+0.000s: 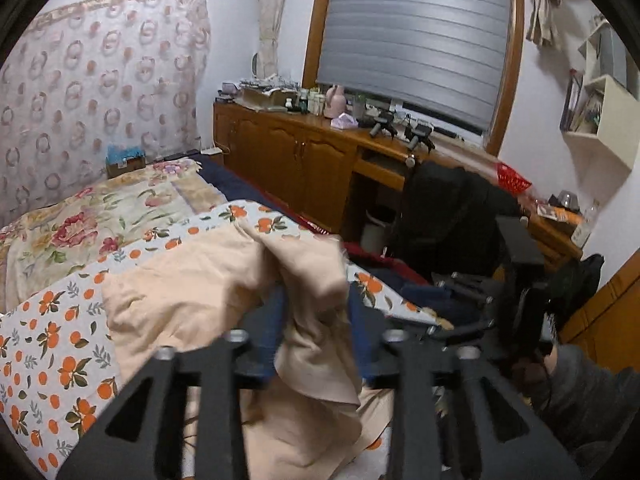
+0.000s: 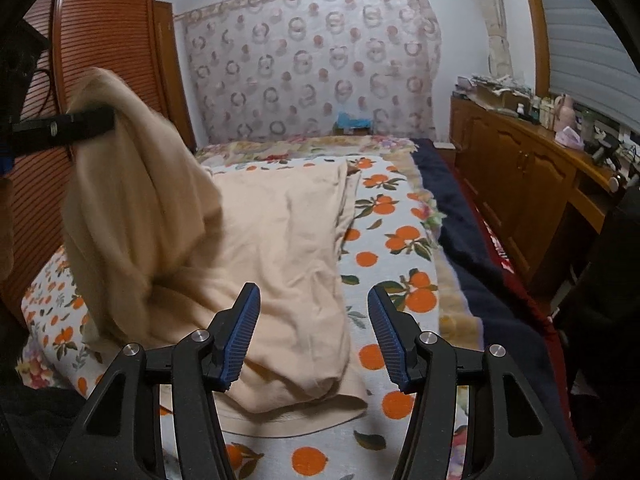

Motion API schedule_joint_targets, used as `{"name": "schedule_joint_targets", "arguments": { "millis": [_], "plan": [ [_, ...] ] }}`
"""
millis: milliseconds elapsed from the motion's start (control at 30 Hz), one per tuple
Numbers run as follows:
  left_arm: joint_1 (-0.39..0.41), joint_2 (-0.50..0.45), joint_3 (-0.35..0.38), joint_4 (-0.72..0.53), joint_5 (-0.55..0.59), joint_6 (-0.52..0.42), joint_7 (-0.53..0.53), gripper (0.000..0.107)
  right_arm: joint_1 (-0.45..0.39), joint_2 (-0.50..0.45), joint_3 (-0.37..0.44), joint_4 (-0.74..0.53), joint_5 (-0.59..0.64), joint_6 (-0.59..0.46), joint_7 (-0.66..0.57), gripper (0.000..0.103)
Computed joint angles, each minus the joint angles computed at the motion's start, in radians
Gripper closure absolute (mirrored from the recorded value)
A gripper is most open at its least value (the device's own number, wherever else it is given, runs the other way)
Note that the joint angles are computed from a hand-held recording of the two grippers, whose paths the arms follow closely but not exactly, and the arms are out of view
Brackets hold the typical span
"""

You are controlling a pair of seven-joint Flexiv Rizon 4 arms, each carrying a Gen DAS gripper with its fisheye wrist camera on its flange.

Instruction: Fold small clothes

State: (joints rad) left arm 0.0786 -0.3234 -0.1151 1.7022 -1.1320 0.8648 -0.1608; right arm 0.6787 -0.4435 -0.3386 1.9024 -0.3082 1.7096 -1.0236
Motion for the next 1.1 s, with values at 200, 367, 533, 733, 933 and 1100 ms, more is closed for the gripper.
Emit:
{"name": "schedule_joint_targets", "arguments": {
  "millis": [200,367,533,733,933,1100],
  "plan": [
    [-0.002,0.003,0.012,0.035,-0.016,0.111,-0.022,0.059,0.026,0.006,-0.041,0.013,-0.001,-0.001,0.003,0.046],
    [0.022,0.004,0.022,0.073,-0.056,0.172,-0.015,0.059,0.033,-0.001,-0.049,-0.007,-0.011,-0.006,-0.006,0.046],
    [0.036,0.002,0.025,0.105,-0.110,0.240,0.010,0.059,-0.026,-0.026,0.032,-0.081,-0.049,-0.031,-0.035,0.046],
    [0.059,0.002,0.037,0.137,-0.170,0.286,0.037,0.059,-0.167,-0.105,0.258,-0.256,-0.104,-0.117,-0.114,0.046],
    [0.062,0.005,0.043,0.154,-0.247,0.354,0.102,0.059,-0.261,-0.223,0.496,-0.465,-0.097,-0.265,-0.283,0.046],
    [0.069,0.007,0.055,0.159,-0.304,0.371,0.136,0.059,-0.276,-0.333,0.646,-0.662,-0.025,-0.441,-0.473,0.046]
  ]
}}
